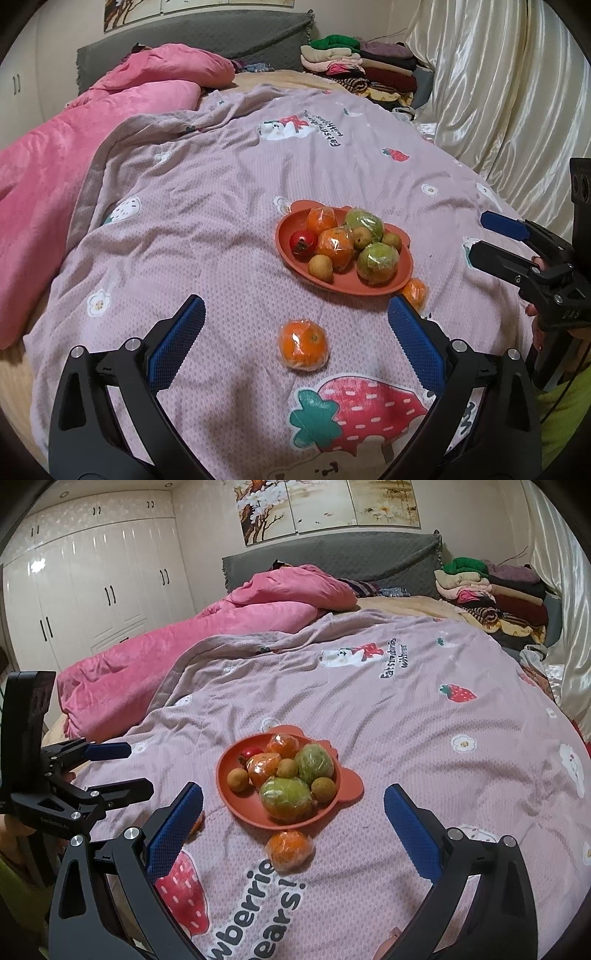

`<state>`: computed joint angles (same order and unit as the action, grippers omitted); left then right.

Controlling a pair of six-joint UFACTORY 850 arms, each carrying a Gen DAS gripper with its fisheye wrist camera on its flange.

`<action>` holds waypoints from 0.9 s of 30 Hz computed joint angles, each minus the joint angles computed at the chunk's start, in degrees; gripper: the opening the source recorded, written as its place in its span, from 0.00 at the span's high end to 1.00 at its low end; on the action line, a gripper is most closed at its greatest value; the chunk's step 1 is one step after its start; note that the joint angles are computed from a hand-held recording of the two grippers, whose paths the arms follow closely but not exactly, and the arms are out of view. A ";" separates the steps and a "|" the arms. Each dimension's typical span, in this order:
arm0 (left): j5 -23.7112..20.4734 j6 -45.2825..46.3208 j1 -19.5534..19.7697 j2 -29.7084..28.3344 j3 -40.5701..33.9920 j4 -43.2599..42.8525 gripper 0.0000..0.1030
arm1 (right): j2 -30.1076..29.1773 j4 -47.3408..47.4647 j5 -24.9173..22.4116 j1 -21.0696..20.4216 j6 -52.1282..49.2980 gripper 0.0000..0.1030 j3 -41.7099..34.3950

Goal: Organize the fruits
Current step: 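Withdraw the open left tool toward the loose bagged orange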

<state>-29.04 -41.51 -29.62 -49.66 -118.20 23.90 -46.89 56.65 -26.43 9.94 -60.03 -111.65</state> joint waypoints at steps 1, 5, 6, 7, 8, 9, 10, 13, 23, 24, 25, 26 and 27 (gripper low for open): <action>0.03 -0.26 -0.04 0.14 0.28 0.18 0.10 | 0.01 -0.10 -0.07 -0.01 -0.01 0.05 0.07; 0.26 -1.47 -0.11 0.89 1.80 0.77 0.10 | 0.02 -0.77 -0.30 0.00 0.38 0.05 0.27; 0.32 -1.61 -0.13 1.08 2.17 0.84 0.10 | 0.02 -1.09 -0.34 0.02 0.56 0.05 0.35; 0.34 -1.50 -0.15 1.13 2.29 0.73 0.10 | 0.05 -1.13 -0.36 0.03 0.54 0.05 0.45; 0.28 -1.79 -0.20 1.23 2.53 0.96 0.10 | 0.05 -1.32 -0.41 0.04 0.75 0.05 0.58; 0.22 -1.91 -0.25 1.22 2.56 1.00 0.10 | 0.05 -1.45 -0.54 0.00 0.87 0.05 0.66; 0.27 -1.76 -0.26 1.23 2.66 0.84 0.10 | 0.01 -1.52 -0.64 -0.01 0.91 0.05 0.69; 0.11 -2.25 -0.35 1.40 3.08 1.12 0.10 | 0.02 -2.02 -0.91 -0.01 1.22 0.05 0.99; -0.04 -3.43 -0.65 1.72 3.76 2.00 0.10 | 0.48 -3.58 0.20 0.14 2.27 0.05 2.43; 0.01 -3.55 -0.70 1.81 3.95 2.07 0.10 | 0.56 -4.13 0.56 0.22 2.60 0.05 2.63; 0.09 -3.63 -0.75 1.87 4.12 2.13 0.10 | 0.62 -4.25 0.80 0.25 2.66 0.05 2.84; 0.08 -3.50 -0.77 1.85 4.17 2.00 0.10 | 0.56 -4.60 0.79 0.26 3.01 0.05 2.83; 0.05 -3.52 -0.80 1.88 4.23 2.00 0.10 | 0.42 -5.18 0.56 0.25 3.59 0.04 2.74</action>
<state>-28.99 -45.03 -30.42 -47.78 -113.97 25.90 -46.47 51.48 -25.87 10.19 -56.44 -108.91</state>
